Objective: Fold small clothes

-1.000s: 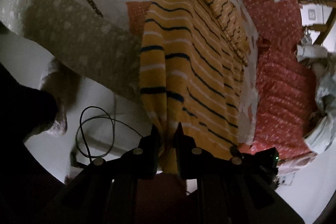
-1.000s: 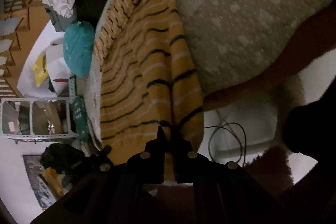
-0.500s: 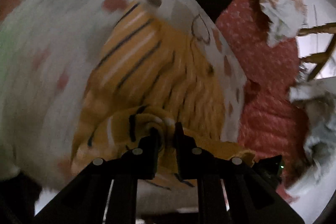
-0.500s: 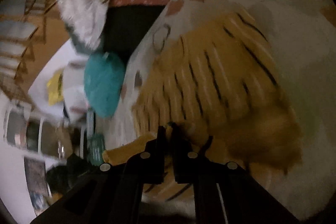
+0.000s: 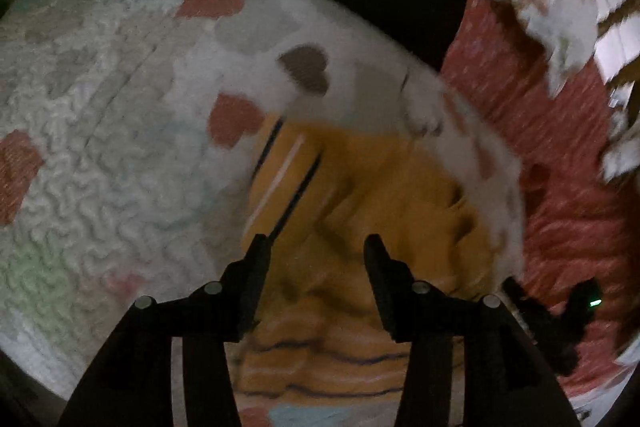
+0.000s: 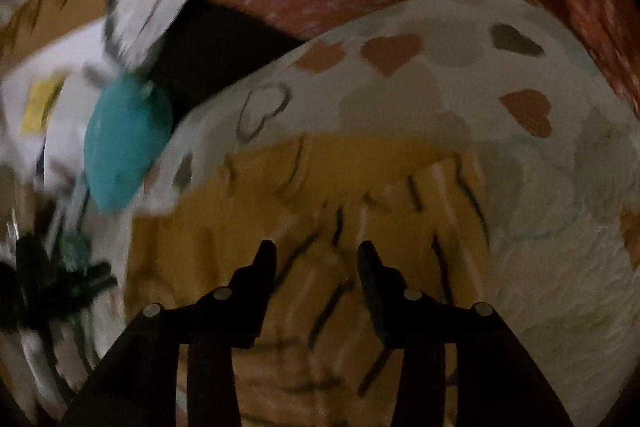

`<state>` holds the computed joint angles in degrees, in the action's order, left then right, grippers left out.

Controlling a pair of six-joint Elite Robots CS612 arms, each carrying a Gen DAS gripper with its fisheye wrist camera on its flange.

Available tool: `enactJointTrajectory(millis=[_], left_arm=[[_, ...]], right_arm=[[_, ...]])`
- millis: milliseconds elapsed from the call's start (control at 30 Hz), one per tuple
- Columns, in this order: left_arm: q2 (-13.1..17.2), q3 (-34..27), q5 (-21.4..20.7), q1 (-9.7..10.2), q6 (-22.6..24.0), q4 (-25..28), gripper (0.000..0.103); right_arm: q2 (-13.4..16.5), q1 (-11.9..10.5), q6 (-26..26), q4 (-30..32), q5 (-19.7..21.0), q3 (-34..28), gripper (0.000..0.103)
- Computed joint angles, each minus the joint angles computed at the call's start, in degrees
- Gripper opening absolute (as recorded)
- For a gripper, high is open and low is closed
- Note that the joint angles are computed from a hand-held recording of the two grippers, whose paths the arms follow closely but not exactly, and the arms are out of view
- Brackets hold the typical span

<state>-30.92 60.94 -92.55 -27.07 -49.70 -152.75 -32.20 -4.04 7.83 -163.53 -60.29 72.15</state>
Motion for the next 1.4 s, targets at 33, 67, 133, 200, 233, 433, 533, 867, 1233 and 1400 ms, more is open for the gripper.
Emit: enactJointTrajectory(millis=[33,67,133,200,233,433,533,867,1233,1400], left_arm=[[-0.15,0.81,1.01,-0.51,0.72,1.18,0.048],[-0.07,1.04,1.70,-0.89,1.25,2.39,0.048],[0.55,0.28,3.44,-1.77,2.84,7.62,0.048],[1.36,-1.51,5.18,-2.45,4.32,13.89,0.048],[1.55,-2.05,5.62,-2.66,4.85,15.85,0.048],[1.61,-2.96,7.49,-2.99,9.51,20.31,0.007],[1.76,-3.52,8.10,-2.21,8.61,18.93,0.006],[1.61,-4.20,7.07,-1.40,7.77,18.90,0.010],[2.60,-5.26,7.29,-0.27,8.22,3.92,0.033],[7.48,-14.34,2.45,-0.67,10.86,7.64,0.033]], right_arm=[[-0.43,0.50,-3.58,0.18,-0.99,0.84,0.047],[-0.97,1.13,-8.28,0.09,-2.55,2.02,0.048],[-1.37,2.37,-15.63,-1.20,-6.06,3.31,0.048],[-1.13,3.71,-20.51,-3.87,-10.22,3.83,0.049],[-0.73,4.31,-21.86,-4.96,-12.13,3.54,0.049],[1.76,5.08,-19.58,-2.02,-17.59,-1.93,0.004],[2.88,2.95,-9.42,-2.52,-14.15,-4.97,0.004],[5.44,-0.05,4.73,6.00,-14.64,-9.93,0.028],[3.16,0.47,5.77,-5.02,-14.82,-5.95,0.045],[3.82,0.53,5.46,-10.03,-4.54,-6.42,0.037]])
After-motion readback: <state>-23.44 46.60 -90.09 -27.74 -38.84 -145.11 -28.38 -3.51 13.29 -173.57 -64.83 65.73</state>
